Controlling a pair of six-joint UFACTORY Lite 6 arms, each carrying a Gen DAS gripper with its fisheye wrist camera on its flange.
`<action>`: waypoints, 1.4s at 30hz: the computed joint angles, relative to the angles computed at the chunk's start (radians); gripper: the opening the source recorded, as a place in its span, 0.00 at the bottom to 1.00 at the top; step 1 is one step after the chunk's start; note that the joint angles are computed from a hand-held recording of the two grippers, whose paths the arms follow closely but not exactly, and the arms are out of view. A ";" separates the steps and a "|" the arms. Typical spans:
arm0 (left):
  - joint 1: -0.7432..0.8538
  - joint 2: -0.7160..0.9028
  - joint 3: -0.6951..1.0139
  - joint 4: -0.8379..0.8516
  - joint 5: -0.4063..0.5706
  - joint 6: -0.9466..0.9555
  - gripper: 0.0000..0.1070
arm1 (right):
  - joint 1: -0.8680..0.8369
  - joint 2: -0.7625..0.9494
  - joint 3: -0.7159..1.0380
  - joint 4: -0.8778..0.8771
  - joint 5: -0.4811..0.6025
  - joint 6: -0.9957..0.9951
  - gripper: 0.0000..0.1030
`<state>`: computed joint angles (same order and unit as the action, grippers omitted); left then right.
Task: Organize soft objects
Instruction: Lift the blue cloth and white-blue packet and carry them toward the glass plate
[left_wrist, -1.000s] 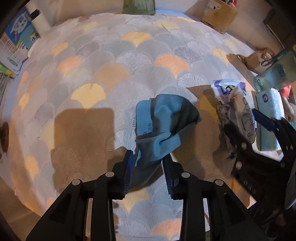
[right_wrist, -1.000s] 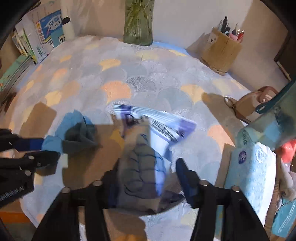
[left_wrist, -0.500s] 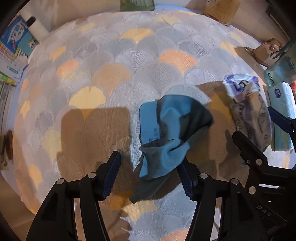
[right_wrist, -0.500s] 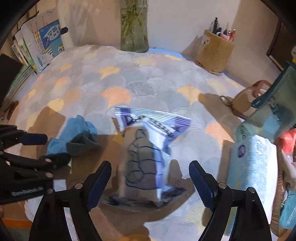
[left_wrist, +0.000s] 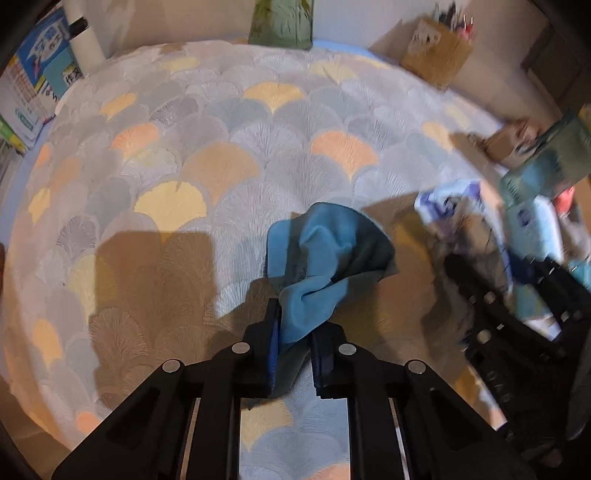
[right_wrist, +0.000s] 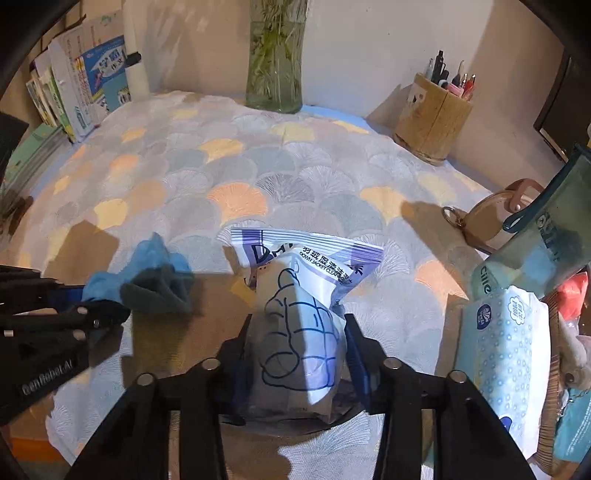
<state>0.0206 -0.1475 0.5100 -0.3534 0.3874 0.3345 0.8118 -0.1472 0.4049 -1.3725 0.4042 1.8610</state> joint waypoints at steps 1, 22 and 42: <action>0.015 -0.017 -0.004 -0.012 0.005 0.021 0.11 | 0.011 -0.012 -0.007 0.004 0.016 0.001 0.38; -0.002 0.078 0.352 0.071 0.109 -0.059 0.11 | -0.057 -0.217 0.140 0.330 0.179 -0.532 0.38; -0.484 0.364 1.075 0.294 0.253 -0.312 0.11 | -0.855 -0.648 0.330 1.116 0.244 -1.642 0.38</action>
<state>-0.4639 0.2167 1.5847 -0.0591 0.6403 0.0227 -0.0435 -0.7949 0.7353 -0.2565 0.6483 0.2185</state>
